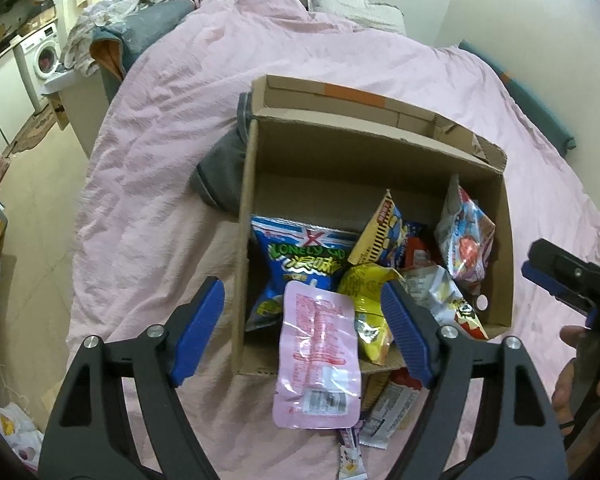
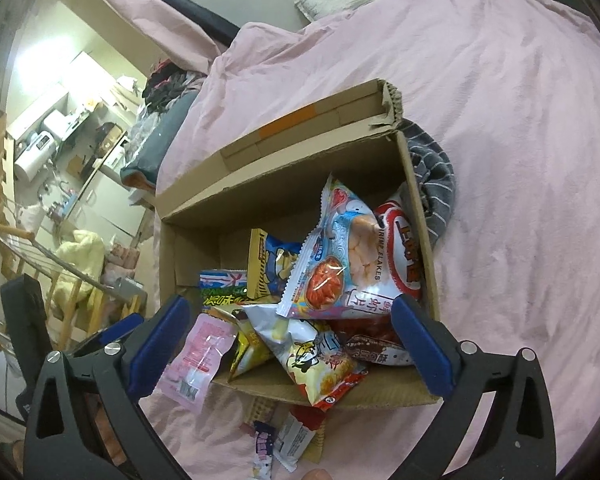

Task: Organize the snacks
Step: 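Move both tools back toward the remaining snack bars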

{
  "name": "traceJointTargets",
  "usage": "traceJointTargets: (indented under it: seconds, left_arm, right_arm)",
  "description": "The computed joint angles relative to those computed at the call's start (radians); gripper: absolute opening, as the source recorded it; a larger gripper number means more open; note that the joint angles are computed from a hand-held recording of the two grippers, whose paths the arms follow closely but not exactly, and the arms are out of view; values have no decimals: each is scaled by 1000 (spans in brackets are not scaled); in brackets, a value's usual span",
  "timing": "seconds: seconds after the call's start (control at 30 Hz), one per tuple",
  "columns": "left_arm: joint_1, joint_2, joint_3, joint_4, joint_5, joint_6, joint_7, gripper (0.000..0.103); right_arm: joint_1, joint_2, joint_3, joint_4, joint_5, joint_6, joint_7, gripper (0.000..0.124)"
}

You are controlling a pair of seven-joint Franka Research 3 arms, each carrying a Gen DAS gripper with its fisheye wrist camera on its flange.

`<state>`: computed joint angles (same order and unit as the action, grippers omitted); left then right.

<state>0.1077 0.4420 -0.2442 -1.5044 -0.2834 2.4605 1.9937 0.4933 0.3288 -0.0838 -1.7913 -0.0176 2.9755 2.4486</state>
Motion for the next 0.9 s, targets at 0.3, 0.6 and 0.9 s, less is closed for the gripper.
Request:
traceJointTargets:
  seconds: [0.3,0.6,0.9]
  left_arm:
    - [22,-24,11,-27,-4,20,4,78]
    - [35,6,34,23,3,-301,-17,74]
    - [40,12,12,47,-75,-369,15,2]
  right_arm:
    - [36,-44,-34,-65,-35,31,89,103]
    - [46,-95,-16,-127,-119,9,183,103]
    - [4,-128,17,-175,-160,12,237,103]
